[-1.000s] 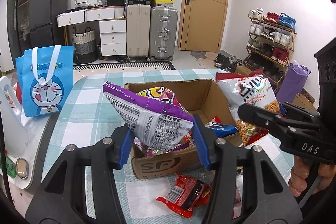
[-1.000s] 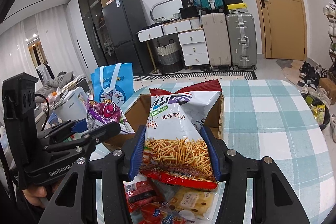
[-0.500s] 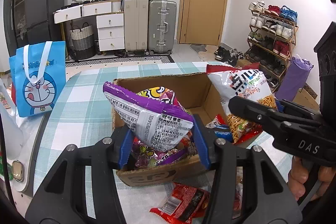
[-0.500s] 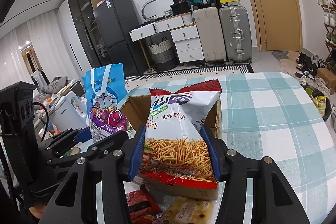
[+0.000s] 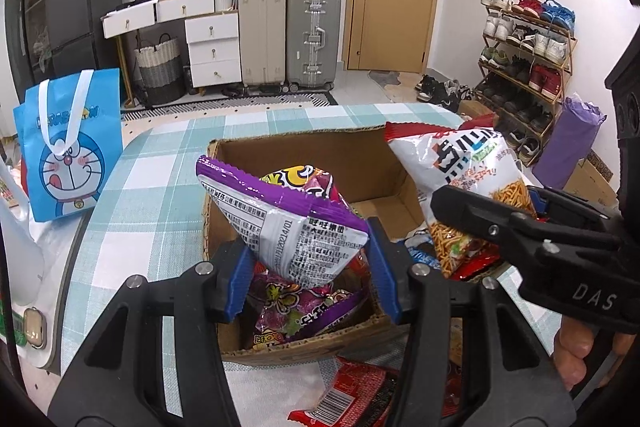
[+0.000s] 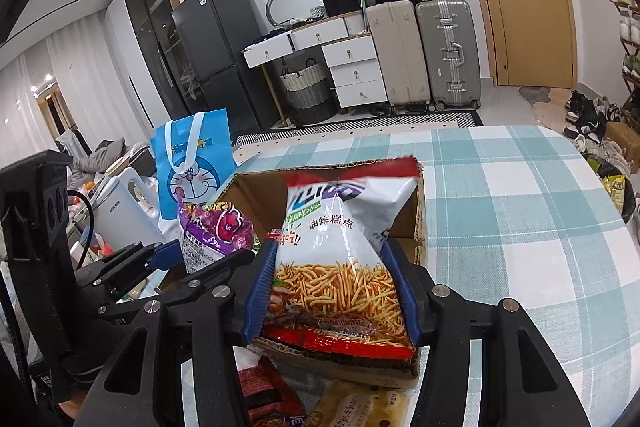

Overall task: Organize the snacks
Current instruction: 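Open both grippers to drop the bags into the box, then withdraw both tools and move them toward the red packs beside the box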

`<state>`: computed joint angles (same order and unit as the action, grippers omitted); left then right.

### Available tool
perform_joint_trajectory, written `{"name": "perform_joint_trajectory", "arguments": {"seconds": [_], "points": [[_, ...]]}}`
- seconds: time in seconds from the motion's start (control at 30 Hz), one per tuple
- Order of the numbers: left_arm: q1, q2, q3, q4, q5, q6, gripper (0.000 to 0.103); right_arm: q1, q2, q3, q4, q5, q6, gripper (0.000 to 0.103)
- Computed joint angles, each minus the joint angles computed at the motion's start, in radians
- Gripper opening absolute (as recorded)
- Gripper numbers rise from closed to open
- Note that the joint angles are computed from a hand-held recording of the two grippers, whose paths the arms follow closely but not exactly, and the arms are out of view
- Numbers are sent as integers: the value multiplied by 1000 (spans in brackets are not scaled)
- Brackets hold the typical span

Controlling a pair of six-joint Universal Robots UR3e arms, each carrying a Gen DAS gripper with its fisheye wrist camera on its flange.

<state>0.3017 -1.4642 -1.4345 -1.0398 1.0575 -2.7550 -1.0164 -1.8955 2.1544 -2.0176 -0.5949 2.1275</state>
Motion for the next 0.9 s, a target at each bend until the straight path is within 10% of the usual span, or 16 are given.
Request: {"name": "perform_joint_trajectory", "arguments": {"seconds": [0.37, 0.6, 0.9], "points": [[115, 41, 0, -137, -112, 69, 80, -204, -181, -21, 442, 67, -303, 100], [222, 187, -96, -189, -192, 154, 103, -325, -238, -59, 691, 26, -484, 102], [427, 393, -163, -473, -311, 388, 102, -464, -304, -70, 970, -42, -730, 102]]}}
